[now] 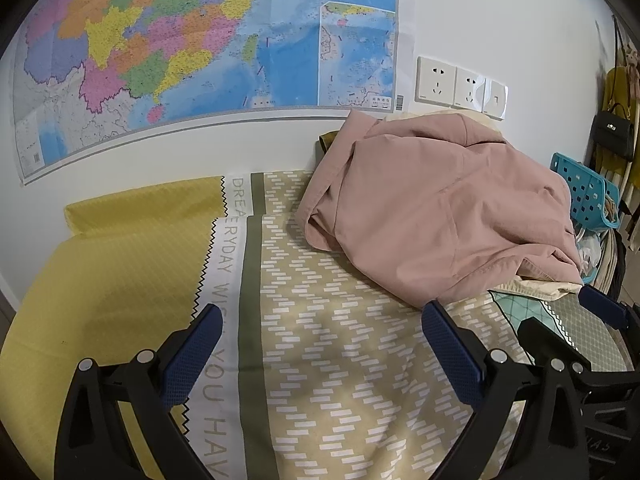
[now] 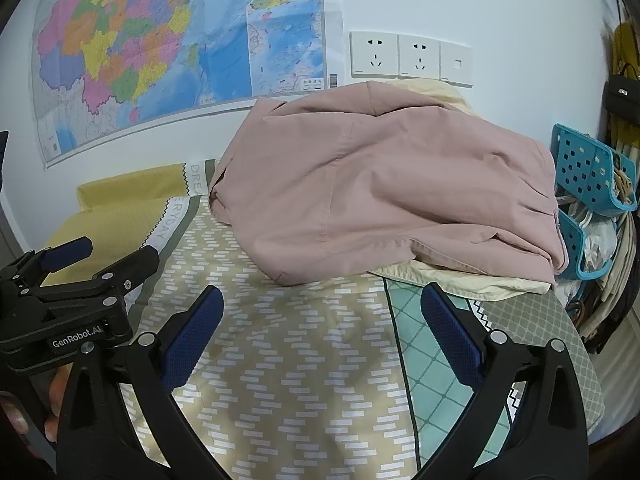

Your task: Fold large clothes

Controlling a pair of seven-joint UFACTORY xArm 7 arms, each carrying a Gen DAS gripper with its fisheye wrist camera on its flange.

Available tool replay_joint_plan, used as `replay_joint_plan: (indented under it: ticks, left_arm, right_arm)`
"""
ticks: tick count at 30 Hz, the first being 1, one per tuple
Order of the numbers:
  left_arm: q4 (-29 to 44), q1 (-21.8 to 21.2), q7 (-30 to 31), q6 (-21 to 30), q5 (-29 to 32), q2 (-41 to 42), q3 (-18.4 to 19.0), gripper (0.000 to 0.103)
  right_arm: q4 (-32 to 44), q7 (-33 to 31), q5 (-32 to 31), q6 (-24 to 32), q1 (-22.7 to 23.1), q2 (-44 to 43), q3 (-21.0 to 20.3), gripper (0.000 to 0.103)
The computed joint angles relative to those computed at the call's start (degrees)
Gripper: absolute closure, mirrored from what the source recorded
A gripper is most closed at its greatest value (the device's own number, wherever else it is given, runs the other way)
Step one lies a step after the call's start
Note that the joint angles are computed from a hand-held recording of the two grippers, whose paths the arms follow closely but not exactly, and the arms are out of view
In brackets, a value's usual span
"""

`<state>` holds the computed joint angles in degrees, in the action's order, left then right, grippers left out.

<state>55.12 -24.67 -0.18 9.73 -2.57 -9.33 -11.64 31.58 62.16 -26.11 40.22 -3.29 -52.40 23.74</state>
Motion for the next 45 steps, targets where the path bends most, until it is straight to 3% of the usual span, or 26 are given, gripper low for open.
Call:
replay_joint_plan:
  ticks: [8, 16, 21, 24, 26, 31, 33, 35, 39, 42, 43, 45]
  left_arm:
    - [0.17, 0.06, 0.22, -0.32, 0.0, 0.67, 0.03, 0.007]
    - [4.21, -0.86, 8.21, 2.64, -7.55, 4.57, 2.16, 0.007]
    - [8.24, 2.1, 5.94, 1.99, -3.86, 8.49, 1.86, 0.007]
    - [10.89, 3.52, 2.38, 2.08, 0.96, 10.84, 2.2, 0.007]
    - [12.18, 4.14, 0.67, 2.01, 3.36, 12.06, 2.57, 0.007]
    - [15.77, 5.52, 0.51, 2.73, 4.61, 15.16, 3.1, 0.007]
    - [17.06, 5.45, -0.61, 2.71, 6.78, 16.28, 3.71, 0.007]
    - [18.12, 5.99, 0.66, 2.84, 6.07, 17.15, 3.32, 0.007]
    - [20.62, 6.55, 3.21, 2.91, 5.44, 19.16, 3.05, 0.007]
    - [22.07, 6.4, 4.35, 3.15, 5.84, 20.28, 3.24, 0.007]
    - [22.65, 6.21, 4.46, 3.29, 6.19, 20.74, 3.38, 0.007]
    - [23.73, 5.31, 3.73, 3.14, 8.03, 21.8, 4.23, 0.007]
  right_arm:
    - [0.43, -0.26, -0.58, -0.88, -0.33, 1.35, -0.2, 0.005]
    - [2.94, -2.27, -2.59, -3.58, -1.86, 7.32, -0.76, 0.006]
    - [7.63, -4.64, -5.97, -5.03, -3.29, 15.99, -0.78, 0.006]
    - [13.28, -6.95, -10.21, -2.3, -3.93, 24.61, 0.02, 0.006]
    - [16.96, -8.51, -12.63, -0.14, -3.51, 30.14, -0.09, 0.021]
    - [26.08, -10.09, -20.52, 8.37, -2.11, 43.4, 0.32, 0.035]
    - [26.65, -9.3, -24.02, 8.98, -1.16, 44.57, -0.57, 0.058]
    - [25.16, -11.71, -20.1, 4.89, 0.18, 42.89, -3.53, 0.098]
    - [18.42, -12.33, -18.1, -0.62, 3.77, 31.57, -8.44, 0.098]
    - [13.22, -9.46, -18.55, -1.75, 2.65, 21.4, -9.77, 0.097]
    - [11.97, -10.98, -16.3, -1.46, 2.76, 19.76, -11.02, 0.09]
    - [11.71, -15.94, -13.29, 1.54, 2.64, 21.78, -11.05, 0.062]
